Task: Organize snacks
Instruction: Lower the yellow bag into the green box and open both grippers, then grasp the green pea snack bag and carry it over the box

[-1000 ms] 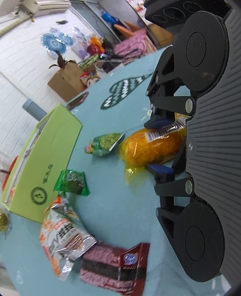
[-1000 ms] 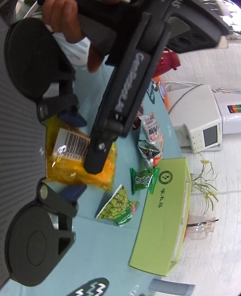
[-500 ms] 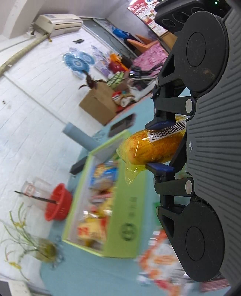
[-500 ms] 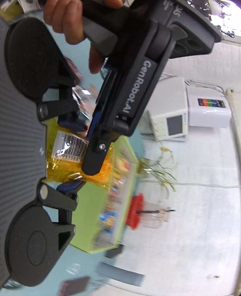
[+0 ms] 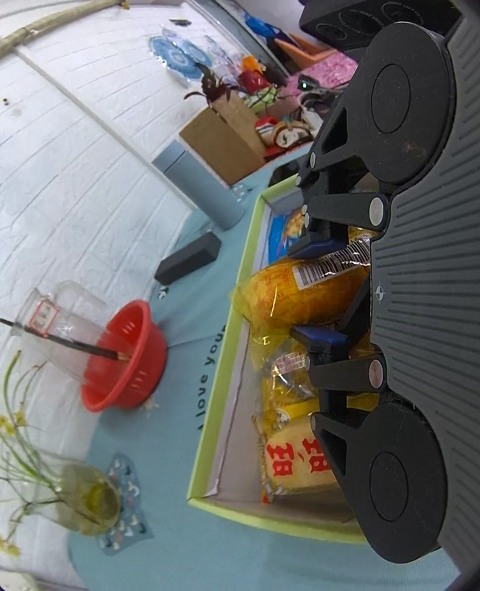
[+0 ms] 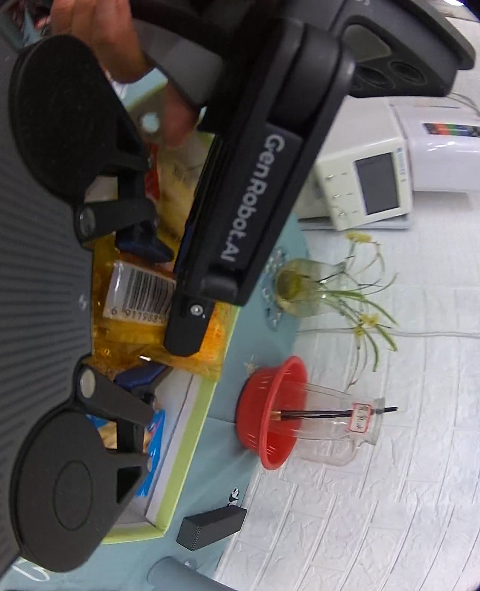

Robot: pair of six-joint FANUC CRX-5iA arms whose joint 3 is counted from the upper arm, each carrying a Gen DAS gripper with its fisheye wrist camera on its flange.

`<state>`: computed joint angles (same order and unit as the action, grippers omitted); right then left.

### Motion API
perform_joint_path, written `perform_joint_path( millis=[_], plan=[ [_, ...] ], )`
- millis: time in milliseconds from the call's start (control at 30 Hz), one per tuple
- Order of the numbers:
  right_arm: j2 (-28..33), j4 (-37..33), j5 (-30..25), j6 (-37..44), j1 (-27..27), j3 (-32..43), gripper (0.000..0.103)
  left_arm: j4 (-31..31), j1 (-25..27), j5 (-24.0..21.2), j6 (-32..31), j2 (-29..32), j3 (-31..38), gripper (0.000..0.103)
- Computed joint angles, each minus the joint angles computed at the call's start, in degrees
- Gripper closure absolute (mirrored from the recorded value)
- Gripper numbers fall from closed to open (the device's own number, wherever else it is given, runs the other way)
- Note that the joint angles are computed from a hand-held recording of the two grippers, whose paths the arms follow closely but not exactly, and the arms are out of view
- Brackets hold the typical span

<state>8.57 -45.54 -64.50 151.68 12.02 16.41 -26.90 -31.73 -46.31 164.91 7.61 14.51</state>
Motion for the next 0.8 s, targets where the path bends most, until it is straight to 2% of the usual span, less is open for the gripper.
perform_joint_path(
  millis=[33,200,300,400,500,567,667,733,767,800],
  plan=[
    [0.3,0.5,-0.4,-0.1,0.1,0.3,0.032,-0.7,-0.2,0.4,0.8,-0.3,-0.7,0.074],
    [-0.2,-5.0,-3.8,-0.6,-3.6,0.8,0.020,-6.9,-3.3,-1.5,5.3,-2.1,0.2,0.056],
    [-4.8,-9.8,-4.6,1.7,-7.9,-2.1,0.010,-14.2,-8.6,-5.4,9.3,-3.5,2.2,0.045],
    [-10.4,-14.7,-7.6,6.0,-13.7,-6.2,0.010,-20.1,-14.7,-8.3,11.4,-4.9,2.6,0.040],
    [-15.2,-15.9,-11.1,8.0,-18.6,-11.0,0.010,-23.3,-20.0,-10.8,14.0,-5.1,2.2,0.034],
    [-17.6,-13.6,-13.6,7.1,-20.7,-14.1,0.010,-21.3,-21.6,-10.7,13.7,-4.3,1.6,0.034],
    [-19.7,-8.4,-16.5,4.7,-21.6,-18.4,0.010,-14.7,-21.5,-9.4,11.4,-2.3,0.3,0.038],
    [-20.4,-5.2,-17.7,3.2,-20.9,-20.6,0.010,-9.8,-20.1,-8.0,10.3,-0.8,-0.2,0.048],
    [-20.6,-4.2,-17.6,2.8,-20.4,-21.3,0.010,-7.3,-19.2,-6.1,9.3,-0.5,-1.1,0.050],
    [-20.8,-3.9,-17.6,3.2,-20.2,-21.9,0.010,-5.0,-18.2,-4.5,8.1,0.0,-1.6,0.057]
  ],
)
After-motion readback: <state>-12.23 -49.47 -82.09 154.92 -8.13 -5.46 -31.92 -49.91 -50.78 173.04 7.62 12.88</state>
